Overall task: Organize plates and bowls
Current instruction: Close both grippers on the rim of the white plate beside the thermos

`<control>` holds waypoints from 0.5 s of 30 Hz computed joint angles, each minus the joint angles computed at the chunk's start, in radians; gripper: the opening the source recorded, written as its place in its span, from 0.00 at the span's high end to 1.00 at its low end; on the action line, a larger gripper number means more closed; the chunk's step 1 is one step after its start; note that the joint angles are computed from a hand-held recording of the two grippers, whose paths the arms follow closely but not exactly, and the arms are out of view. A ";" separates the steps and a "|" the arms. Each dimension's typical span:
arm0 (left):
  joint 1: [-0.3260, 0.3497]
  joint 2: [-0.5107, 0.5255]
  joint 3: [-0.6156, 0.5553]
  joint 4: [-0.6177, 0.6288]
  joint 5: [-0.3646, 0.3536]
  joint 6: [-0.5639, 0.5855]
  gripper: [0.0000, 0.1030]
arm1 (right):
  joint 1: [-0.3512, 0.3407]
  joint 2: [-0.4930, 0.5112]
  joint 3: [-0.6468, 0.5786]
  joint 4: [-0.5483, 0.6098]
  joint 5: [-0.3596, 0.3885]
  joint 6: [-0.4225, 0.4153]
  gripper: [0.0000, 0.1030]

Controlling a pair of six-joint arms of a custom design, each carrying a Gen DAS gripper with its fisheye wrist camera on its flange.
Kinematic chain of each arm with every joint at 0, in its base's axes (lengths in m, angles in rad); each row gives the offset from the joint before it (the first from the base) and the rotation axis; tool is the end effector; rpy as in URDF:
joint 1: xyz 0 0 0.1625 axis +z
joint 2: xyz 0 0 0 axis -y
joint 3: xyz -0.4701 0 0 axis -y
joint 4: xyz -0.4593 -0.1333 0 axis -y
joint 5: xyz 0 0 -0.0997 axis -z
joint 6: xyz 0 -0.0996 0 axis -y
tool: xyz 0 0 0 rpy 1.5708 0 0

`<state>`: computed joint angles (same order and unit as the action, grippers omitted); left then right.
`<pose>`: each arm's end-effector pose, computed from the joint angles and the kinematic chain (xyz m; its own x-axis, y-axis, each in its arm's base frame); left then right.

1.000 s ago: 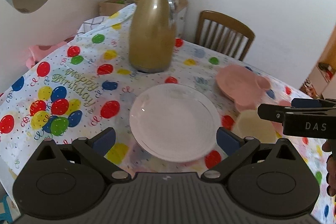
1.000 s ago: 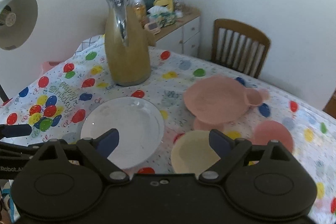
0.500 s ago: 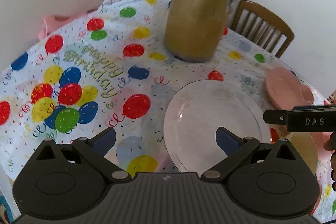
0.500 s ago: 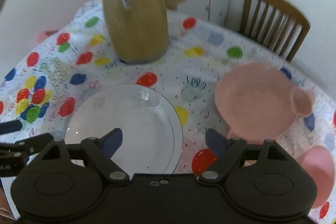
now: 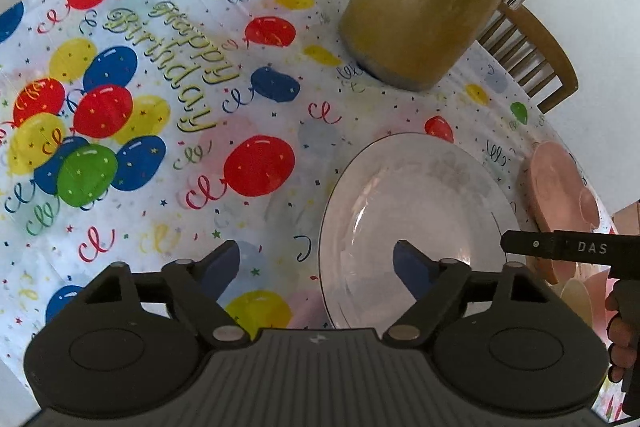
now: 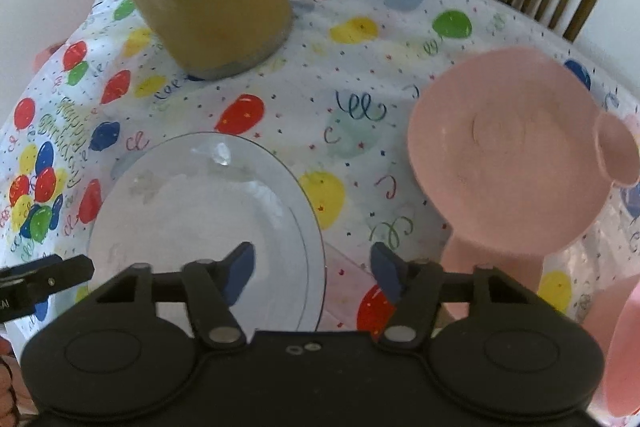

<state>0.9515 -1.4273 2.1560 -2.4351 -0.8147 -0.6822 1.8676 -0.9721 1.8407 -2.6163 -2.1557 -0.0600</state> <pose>-0.1368 -0.5392 0.2636 -0.8642 -0.2395 -0.4424 0.0390 0.8449 -0.5335 0.2721 -0.6220 0.1360 -0.8070 -0.2071 0.5531 -0.3369 0.9306 -0.1431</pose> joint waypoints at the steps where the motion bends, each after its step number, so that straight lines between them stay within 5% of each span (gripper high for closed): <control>1: 0.004 0.002 -0.001 -0.003 -0.005 -0.002 0.24 | -0.004 0.001 -0.004 0.012 0.006 0.012 0.50; 9: 0.020 0.004 0.007 -0.051 -0.054 0.001 0.57 | -0.024 -0.004 -0.001 0.043 0.061 0.031 0.72; 15: 0.031 0.013 0.008 -0.075 -0.078 -0.004 0.68 | -0.029 -0.015 0.008 0.047 0.075 0.026 0.83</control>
<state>0.9829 -1.4143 2.1636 -2.5097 -0.8925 -0.6866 1.8390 -0.9869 1.8483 -2.5690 -2.0808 -0.0336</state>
